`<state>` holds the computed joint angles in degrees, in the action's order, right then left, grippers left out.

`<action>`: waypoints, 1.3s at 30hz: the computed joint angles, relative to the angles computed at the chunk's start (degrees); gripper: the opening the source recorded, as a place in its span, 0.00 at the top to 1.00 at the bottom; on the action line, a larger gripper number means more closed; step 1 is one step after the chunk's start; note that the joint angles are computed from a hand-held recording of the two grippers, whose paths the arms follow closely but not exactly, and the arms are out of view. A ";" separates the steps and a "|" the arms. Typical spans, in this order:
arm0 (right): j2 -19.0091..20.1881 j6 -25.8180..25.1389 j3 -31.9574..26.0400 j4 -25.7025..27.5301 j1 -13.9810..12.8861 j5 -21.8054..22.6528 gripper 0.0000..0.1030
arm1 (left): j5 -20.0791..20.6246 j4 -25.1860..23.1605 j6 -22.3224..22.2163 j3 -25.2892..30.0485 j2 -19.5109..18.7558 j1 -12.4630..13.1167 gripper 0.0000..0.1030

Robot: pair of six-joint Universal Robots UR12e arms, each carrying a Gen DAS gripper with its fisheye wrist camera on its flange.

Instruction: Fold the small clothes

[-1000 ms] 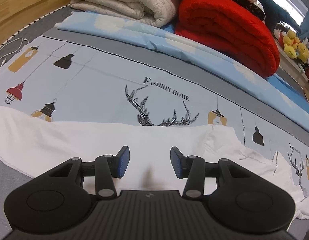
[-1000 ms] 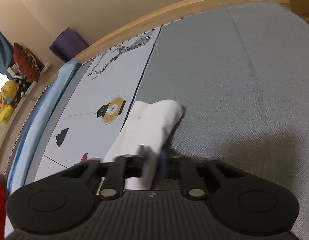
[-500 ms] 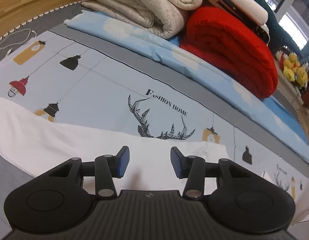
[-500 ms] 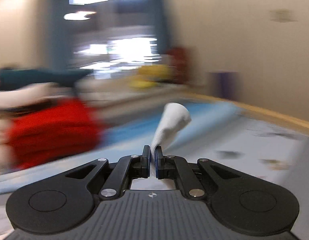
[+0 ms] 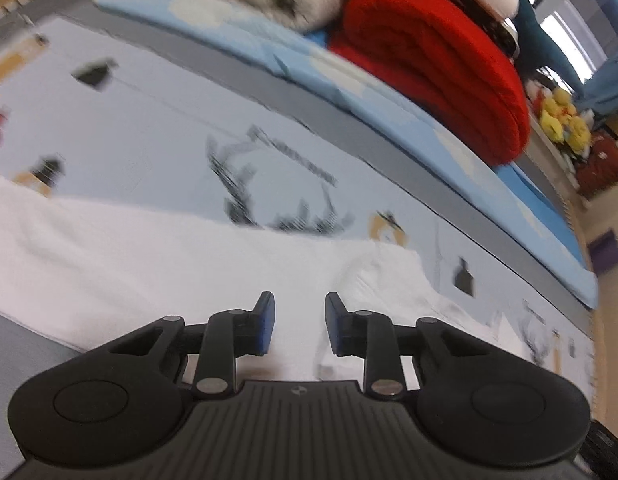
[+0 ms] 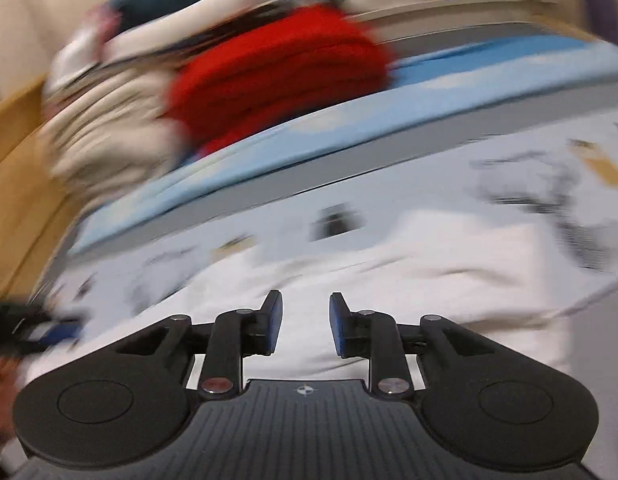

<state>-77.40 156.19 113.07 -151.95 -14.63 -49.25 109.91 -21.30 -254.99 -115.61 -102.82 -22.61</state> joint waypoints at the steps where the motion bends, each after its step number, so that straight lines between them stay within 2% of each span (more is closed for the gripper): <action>1: 1.22 2.78 -1.15 0.14 -0.30 -1.94 0.72 | -2.35 2.26 0.30 -0.10 -0.82 0.38 0.71; 4: 4.55 8.16 -3.57 -0.22 -1.15 -3.77 0.71 | -7.36 5.94 0.56 0.10 -3.05 1.11 0.70; 6: 6.66 11.14 -4.35 -3.73 -1.86 -3.59 0.70 | -9.79 5.20 -0.30 0.79 -4.32 1.46 0.69; 8: 8.73 13.37 -5.66 -4.87 -1.51 -6.23 0.64 | -10.79 4.19 -1.16 1.33 -5.24 1.61 0.68; 11: 10.45 13.66 -7.76 0.18 -1.60 -7.81 0.63 | -12.23 3.33 -1.94 1.72 -6.10 1.98 0.66; 12: 10.49 13.16 -8.37 3.43 -1.64 -9.01 0.63 | -12.69 2.96 -2.04 1.78 -6.22 2.16 0.65; 14: 10.08 7.71 -10.06 12.34 -1.46 -12.36 0.67 | -13.87 0.94 -1.94 2.07 -6.33 2.46 0.65; 16: 9.04 4.07 -10.02 13.78 -1.17 -16.63 0.69 | -14.99 0.93 -2.59 1.97 -6.53 2.73 0.65; 18: 8.10 2.19 -9.43 12.96 -1.01 -20.25 0.65 | -15.51 2.03 -3.25 1.71 -6.80 2.87 0.64; 20: 8.32 3.64 -9.58 12.87 -1.77 -19.54 0.65 | -15.32 2.51 -3.63 1.74 -7.06 2.74 0.64; 23: 8.76 9.00 -9.76 10.75 -2.53 -14.68 0.65 | -15.45 2.82 -4.29 2.01 -7.44 2.52 0.64; 25: 8.79 9.40 -9.32 8.41 -2.52 -12.43 0.65 | -15.29 2.49 -4.12 2.29 -7.48 2.30 0.64; 26: 9.02 8.70 -9.24 7.84 -2.51 -11.38 0.65 | -15.17 2.34 -4.07 2.43 -7.59 2.23 0.64; 27: 9.03 7.46 -9.11 7.88 -2.40 -10.03 0.64 | -15.01 2.18 -3.96 2.57 -7.68 2.16 0.70; 28: 9.06 5.78 -8.99 8.16 -2.28 -8.52 0.61 | -14.80 2.25 -3.63 2.61 -7.68 2.08 0.78; 30: 9.11 3.72 -9.09 8.69 -1.69 -7.32 0.54 | -12.82 2.63 -2.56 2.80 -7.34 1.62 0.87; 33: 9.43 5.35 -9.18 8.02 -0.98 -7.31 0.54 | -6.29 6.41 -0.57 2.42 -4.93 -0.03 0.88; 34: 9.19 5.79 -8.98 7.67 -1.04 -6.41 0.54 | -2.82 8.03 0.14 2.15 -3.82 -0.98 0.88; 35: 8.96 5.41 -8.75 7.36 -1.11 -4.89 0.54 | -0.30 7.25 0.64 2.23 -2.79 -1.75 0.88; 37: 8.83 3.71 -8.63 7.82 -0.91 -3.50 0.54 | 2.73 2.58 0.22 2.76 -1.38 -2.84 0.88; 38: 8.77 2.58 -8.74 9.23 -0.73 -3.86 0.53 | 3.14 -2.06 -0.69 3.28 -0.88 -3.02 0.87; 39: 8.90 2.09 -9.12 11.16 -0.44 -5.30 0.53 | 1.87 -5.15 -1.65 3.54 -0.70 -2.75 0.85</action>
<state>-68.50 158.27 103.95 -140.79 -15.07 -54.56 111.77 -26.45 -256.64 -112.06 -103.52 -25.35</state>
